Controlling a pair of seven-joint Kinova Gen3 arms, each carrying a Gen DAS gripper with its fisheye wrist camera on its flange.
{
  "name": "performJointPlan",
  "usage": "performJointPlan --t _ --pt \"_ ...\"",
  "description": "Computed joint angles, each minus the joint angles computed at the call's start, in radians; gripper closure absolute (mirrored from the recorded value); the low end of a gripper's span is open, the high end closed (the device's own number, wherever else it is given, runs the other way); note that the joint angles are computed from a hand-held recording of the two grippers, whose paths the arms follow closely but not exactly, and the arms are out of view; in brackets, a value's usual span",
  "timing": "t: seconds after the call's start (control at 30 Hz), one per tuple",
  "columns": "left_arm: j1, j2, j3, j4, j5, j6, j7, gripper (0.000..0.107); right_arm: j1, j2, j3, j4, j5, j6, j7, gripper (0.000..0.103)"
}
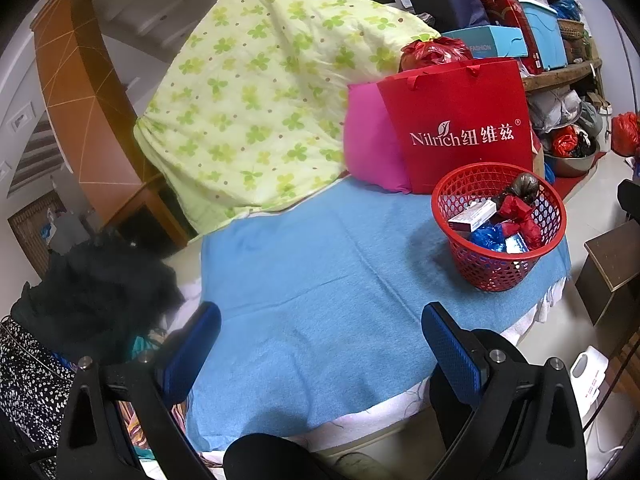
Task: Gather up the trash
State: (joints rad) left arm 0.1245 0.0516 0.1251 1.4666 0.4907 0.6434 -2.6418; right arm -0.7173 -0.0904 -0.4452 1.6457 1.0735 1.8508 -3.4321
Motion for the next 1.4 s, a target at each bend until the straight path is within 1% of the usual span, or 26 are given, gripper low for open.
performJointPlan --t 0.33,0.7,0.87,1.0,1.17,1.4 --pt "0.003 0.000 0.000 -0.001 -0.006 0.000 0.007 0.007 -0.001 -0.007 -0.004 0.020 -0.005 0.003 -0.024 0.020" --pt "0.007 -0.002 0.001 0.002 -0.010 -0.004 0.010 0.007 0.010 -0.019 -0.011 0.030 -0.007 0.003 -0.023 0.020" --pt "0.013 -0.007 0.002 0.011 -0.018 -0.012 0.014 0.007 0.002 0.000 -0.023 0.020 0.008 0.050 -0.032 0.020" --pt "0.013 -0.006 0.001 0.010 -0.012 -0.008 0.011 0.007 -0.030 0.024 -0.021 0.012 0.033 0.110 -0.041 0.020" --pt "0.021 -0.011 0.004 0.017 -0.021 -0.013 0.017 0.007 -0.048 0.020 -0.001 0.007 0.030 0.108 -0.031 0.020" --pt "0.033 -0.017 0.007 0.020 -0.031 -0.016 0.027 0.007 -0.054 0.021 -0.001 0.011 0.036 0.116 -0.024 0.020"
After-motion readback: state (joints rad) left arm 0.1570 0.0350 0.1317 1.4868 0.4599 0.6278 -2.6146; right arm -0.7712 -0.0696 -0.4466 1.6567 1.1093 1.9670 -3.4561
